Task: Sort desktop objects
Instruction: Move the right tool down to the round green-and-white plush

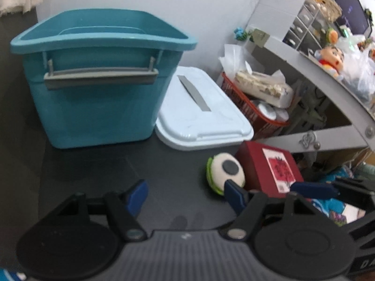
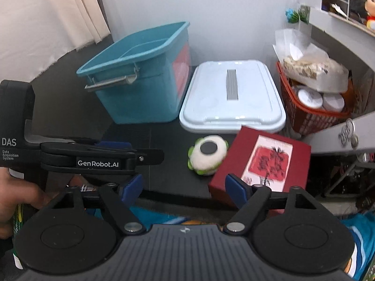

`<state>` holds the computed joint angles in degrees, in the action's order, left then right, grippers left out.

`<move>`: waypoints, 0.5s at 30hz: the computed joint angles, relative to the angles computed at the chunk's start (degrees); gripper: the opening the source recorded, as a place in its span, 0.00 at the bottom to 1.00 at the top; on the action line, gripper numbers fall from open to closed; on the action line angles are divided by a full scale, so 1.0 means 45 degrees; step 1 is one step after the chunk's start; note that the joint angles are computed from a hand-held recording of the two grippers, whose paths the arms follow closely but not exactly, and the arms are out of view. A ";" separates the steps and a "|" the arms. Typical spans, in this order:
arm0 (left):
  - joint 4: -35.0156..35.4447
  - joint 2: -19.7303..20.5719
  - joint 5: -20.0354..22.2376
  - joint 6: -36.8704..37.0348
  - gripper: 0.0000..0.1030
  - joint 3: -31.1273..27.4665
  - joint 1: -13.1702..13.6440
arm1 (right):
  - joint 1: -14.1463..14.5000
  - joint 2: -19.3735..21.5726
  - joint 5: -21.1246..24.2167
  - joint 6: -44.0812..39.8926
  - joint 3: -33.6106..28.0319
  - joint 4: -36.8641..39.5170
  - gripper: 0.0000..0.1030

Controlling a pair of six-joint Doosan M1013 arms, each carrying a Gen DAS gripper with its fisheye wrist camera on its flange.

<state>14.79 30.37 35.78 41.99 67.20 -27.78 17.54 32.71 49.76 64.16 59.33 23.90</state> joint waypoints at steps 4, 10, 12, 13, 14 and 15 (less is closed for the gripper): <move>0.0008 0.0012 -0.0037 -0.0007 0.69 0.0043 0.0094 | 0.0170 0.0333 0.0074 -0.0168 -0.0452 -0.0455 0.71; 0.0417 -0.0062 0.0104 -0.0691 0.67 0.0234 0.0213 | 0.0452 0.1245 0.1024 -0.0036 -0.1929 -0.1366 0.60; 0.0466 -0.0084 0.0074 -0.1037 0.67 0.0302 0.0273 | 0.0533 0.1411 0.1155 0.0035 -0.2176 -0.1818 0.60; 0.0466 -0.0096 0.0032 -0.1190 0.67 0.0341 0.0302 | 0.0578 0.1469 0.1159 0.0038 -0.2246 -0.2096 0.60; 0.0427 -0.0110 -0.0028 -0.1255 0.67 0.0382 0.0321 | 0.0601 0.1543 0.1242 0.0048 -0.2353 -0.2204 0.60; 0.0392 -0.0123 -0.0082 -0.1318 0.67 0.0423 0.0339 | 0.0621 0.1620 0.1340 0.0057 -0.2467 -0.2284 0.60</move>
